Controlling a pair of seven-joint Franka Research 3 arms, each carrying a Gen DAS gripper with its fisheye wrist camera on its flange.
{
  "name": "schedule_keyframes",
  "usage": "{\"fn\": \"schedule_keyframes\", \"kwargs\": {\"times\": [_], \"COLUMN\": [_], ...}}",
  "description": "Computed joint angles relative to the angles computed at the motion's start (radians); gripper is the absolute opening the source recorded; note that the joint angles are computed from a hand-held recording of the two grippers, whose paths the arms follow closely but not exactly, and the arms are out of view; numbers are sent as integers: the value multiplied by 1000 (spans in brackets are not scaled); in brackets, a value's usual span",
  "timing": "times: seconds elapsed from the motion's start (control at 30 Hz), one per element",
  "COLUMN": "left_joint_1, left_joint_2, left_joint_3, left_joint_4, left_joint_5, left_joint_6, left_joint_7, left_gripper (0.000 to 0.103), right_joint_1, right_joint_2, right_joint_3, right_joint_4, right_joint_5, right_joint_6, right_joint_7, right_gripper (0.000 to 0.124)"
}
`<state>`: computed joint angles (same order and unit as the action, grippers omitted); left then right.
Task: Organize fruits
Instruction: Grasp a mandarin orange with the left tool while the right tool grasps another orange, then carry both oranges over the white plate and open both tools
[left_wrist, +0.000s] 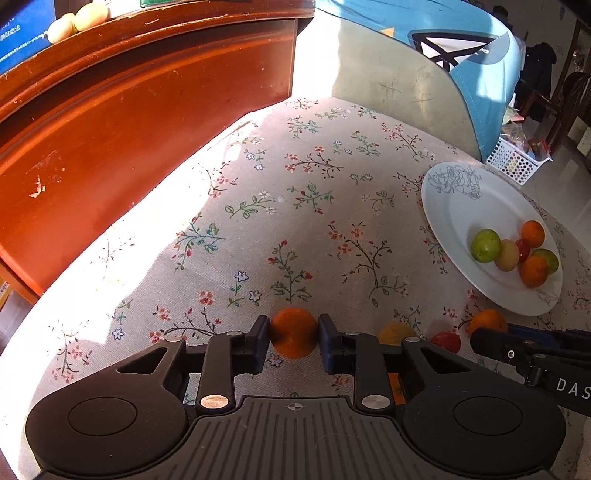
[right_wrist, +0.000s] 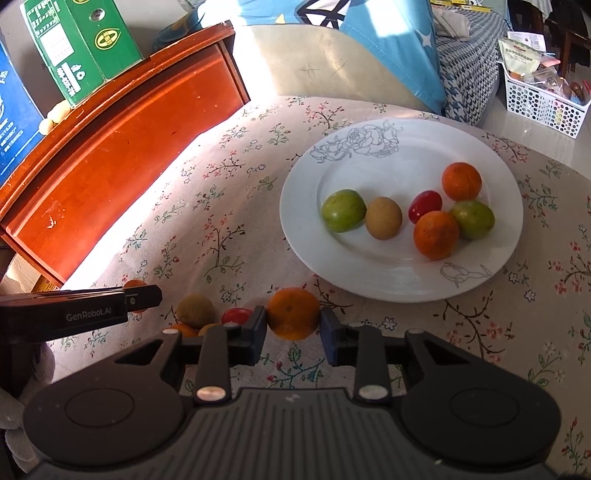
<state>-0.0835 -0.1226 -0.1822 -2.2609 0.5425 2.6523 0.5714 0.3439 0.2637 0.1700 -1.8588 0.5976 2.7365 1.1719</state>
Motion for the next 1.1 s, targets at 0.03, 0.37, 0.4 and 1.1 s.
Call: {"fn": "schedule_keyframes", "kwargs": {"times": [0.03,0.37,0.4,1.1], "left_joint_1": [1,-5,-7,-40], "left_joint_2": [-4,-18,-16,125], "left_joint_3": [-1,-9,-10,-4], "left_joint_4": [0,9,13,224], "left_joint_5": [4,-8,-8,38], "left_joint_6": [-1,15,15,106], "left_joint_7": [-6,-7,-6,10], "left_gripper": [25,25,25,25], "right_joint_1": [-5,-14,-14,-65], "right_joint_2": [-1,-13,-14,39], "right_joint_3": [4,8,8,-10], "right_joint_4": [0,-2,-2,190], "right_joint_5": [11,72,76,152], "right_joint_6": [-2,-24,-25,-16], "right_joint_7": [-11,-65,-67,-136], "right_gripper": [31,31,31,31]}}
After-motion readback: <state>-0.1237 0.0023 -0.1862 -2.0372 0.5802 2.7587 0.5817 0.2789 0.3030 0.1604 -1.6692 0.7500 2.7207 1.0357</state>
